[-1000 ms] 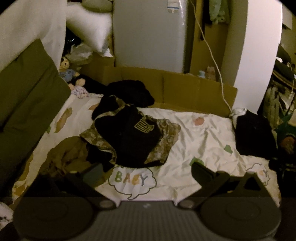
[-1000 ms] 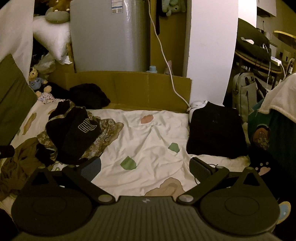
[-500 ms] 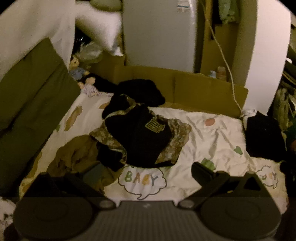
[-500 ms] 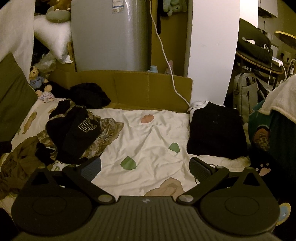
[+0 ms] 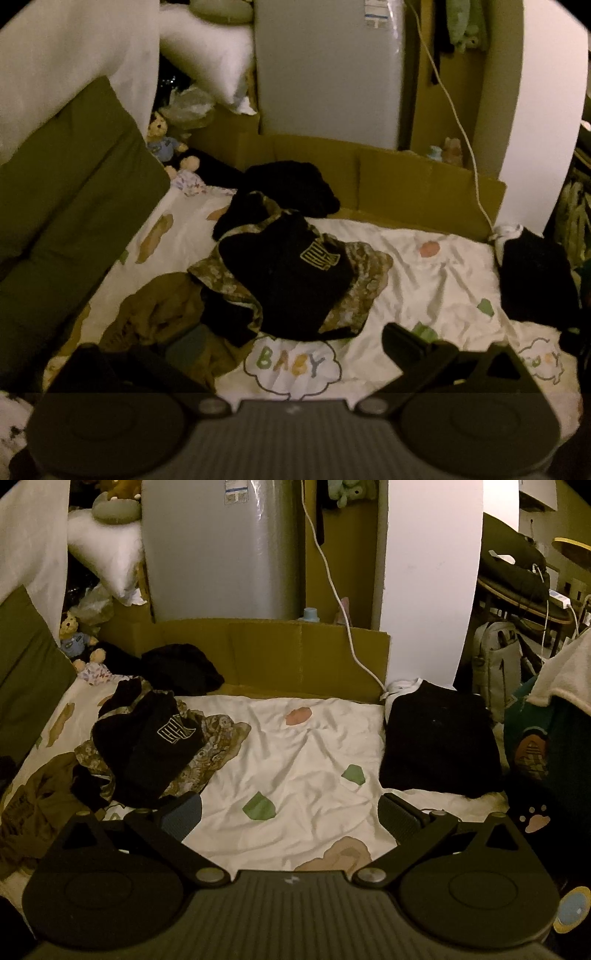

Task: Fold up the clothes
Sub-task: 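Move both grippers toward the black logo shirt on the clothes pile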

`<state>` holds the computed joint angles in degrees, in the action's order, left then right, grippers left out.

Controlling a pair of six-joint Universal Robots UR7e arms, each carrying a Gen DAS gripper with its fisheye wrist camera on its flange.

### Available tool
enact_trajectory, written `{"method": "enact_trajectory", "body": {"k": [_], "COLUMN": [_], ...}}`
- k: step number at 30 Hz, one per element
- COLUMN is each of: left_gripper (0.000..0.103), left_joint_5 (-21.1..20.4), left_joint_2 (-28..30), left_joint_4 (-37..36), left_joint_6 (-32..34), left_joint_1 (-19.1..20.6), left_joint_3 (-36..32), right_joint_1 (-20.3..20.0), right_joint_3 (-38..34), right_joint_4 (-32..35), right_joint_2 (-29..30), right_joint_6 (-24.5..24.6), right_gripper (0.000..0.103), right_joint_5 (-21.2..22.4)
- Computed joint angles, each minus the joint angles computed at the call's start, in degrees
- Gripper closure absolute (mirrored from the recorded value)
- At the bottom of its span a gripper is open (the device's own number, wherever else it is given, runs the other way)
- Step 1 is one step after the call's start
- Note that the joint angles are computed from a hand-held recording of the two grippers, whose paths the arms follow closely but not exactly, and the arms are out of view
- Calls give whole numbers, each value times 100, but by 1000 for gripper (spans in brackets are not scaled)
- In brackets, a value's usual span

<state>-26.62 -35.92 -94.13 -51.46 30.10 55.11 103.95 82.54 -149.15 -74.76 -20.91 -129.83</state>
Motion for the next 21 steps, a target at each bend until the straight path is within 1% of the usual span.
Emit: {"method": "enact_trajectory", "body": {"k": [3, 5, 13, 17, 21], "left_gripper": [0, 0, 0, 0, 0], "left_joint_5": [-21, -52, -187, -189, -312], "left_joint_2": [57, 73, -34, -19, -31], "left_joint_4": [125, 77, -663, -950, -1496], "left_joint_6": [-73, -33, 541, 795, 1065], "left_joint_1": [12, 22, 38, 47, 83], "left_joint_3": [-127, -165, 102, 139, 228], "right_joint_1": [-36, -67, -182, -190, -188], "right_joint_3": [83, 118, 53, 12, 76], "right_joint_4": [-63, -118, 19, -34, -153], "right_joint_2": [-79, -112, -98, -41, -54], "right_joint_6": [-83, -134, 9, -41, -123], "right_gripper": [0, 0, 0, 0, 0], "right_joint_5": [98, 181, 348, 332, 387]}}
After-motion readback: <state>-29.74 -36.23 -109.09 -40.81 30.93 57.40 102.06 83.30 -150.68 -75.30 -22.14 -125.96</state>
